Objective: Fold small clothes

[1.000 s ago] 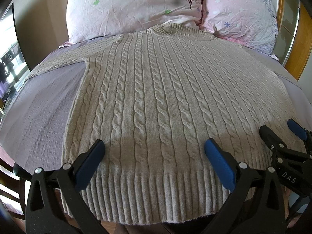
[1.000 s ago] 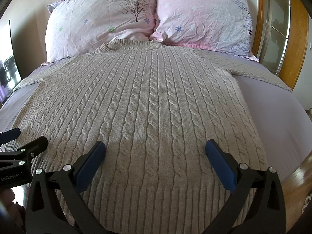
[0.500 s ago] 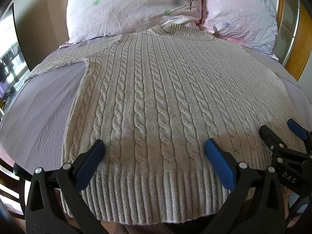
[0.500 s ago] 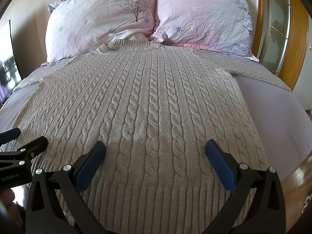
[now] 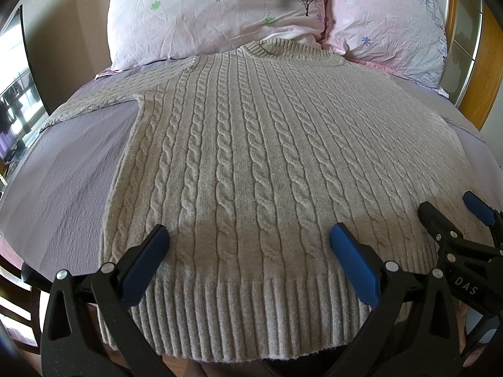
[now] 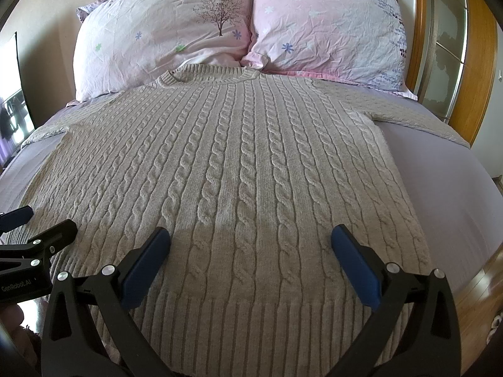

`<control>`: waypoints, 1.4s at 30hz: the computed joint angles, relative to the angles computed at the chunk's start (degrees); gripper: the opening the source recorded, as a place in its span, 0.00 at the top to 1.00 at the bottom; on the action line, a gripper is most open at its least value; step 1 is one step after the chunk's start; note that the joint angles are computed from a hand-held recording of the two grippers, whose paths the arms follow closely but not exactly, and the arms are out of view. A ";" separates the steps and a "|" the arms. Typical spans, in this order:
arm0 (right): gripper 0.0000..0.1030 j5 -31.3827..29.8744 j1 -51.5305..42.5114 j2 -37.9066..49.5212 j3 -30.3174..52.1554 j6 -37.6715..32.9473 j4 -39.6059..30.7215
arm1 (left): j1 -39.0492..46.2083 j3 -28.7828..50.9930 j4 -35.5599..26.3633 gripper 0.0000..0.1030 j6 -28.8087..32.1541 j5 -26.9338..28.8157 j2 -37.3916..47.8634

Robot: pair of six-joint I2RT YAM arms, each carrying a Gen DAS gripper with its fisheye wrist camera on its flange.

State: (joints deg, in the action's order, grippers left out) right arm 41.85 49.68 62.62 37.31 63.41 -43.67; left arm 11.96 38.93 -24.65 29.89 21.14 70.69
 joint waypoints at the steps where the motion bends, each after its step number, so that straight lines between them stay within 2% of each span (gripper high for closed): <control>1: 0.01 0.00 0.00 0.00 0.00 0.00 0.00 | 0.00 0.00 0.00 0.02 0.00 0.00 0.00; 33: 0.01 0.24 0.19 -0.29 -0.09 0.17 -0.27 | -0.05 -0.01 0.43 0.02 -0.13 0.09 0.14; 37: 0.01 0.13 -0.12 -0.82 2.68 -0.34 -3.25 | -0.05 -0.04 0.47 0.02 -0.13 0.10 0.12; 40: 0.01 0.54 -0.27 -3.46 2.79 -3.20 -3.52 | 0.07 -0.28 0.93 0.02 0.08 0.35 0.03; 42: 0.01 -0.35 -1.91 -6.14 1.51 -8.91 -0.24 | 0.89 -0.97 1.38 0.02 1.00 1.53 -1.10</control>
State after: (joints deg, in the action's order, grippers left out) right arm 41.51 47.77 56.48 38.82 54.50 -43.92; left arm 12.86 37.96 -23.28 30.89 22.67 69.59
